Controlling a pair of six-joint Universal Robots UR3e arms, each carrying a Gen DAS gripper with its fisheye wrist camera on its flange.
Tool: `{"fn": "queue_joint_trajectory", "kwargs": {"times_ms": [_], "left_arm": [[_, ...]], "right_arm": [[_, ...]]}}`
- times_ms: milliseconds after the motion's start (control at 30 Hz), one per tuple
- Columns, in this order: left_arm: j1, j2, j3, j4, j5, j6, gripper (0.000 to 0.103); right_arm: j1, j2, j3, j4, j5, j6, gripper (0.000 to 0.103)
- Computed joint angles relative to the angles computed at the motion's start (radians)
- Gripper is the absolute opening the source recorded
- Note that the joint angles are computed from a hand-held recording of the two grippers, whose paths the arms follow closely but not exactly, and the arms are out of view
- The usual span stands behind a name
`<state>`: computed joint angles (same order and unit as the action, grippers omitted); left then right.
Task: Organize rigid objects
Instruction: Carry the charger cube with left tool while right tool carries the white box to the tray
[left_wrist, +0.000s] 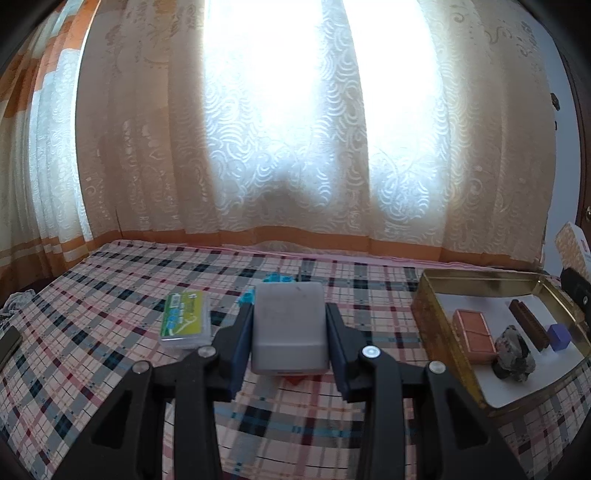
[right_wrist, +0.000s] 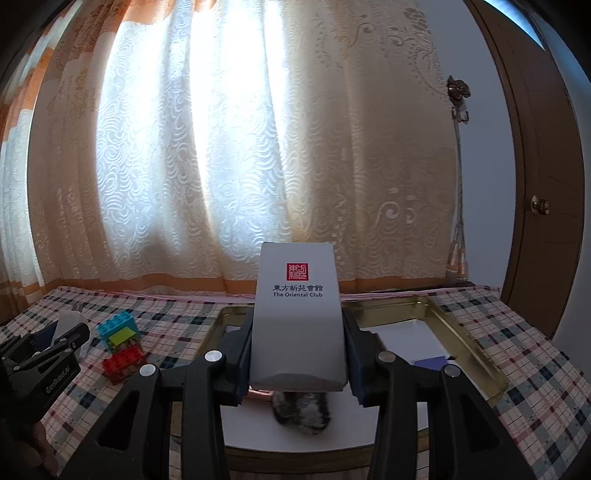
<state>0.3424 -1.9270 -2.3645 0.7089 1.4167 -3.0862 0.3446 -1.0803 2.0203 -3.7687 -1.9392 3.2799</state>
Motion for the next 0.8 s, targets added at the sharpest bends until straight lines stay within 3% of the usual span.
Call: {"fn": "queue_joint_trajectory", "kwargs": {"times_ms": [800], "left_arm": [[-0.240,-0.053,0.114,-0.045,0.144,-0.045,0.037]], "right_arm": [[-0.241,-0.092,0.176,-0.098,0.116,-0.072,0.044]]}}
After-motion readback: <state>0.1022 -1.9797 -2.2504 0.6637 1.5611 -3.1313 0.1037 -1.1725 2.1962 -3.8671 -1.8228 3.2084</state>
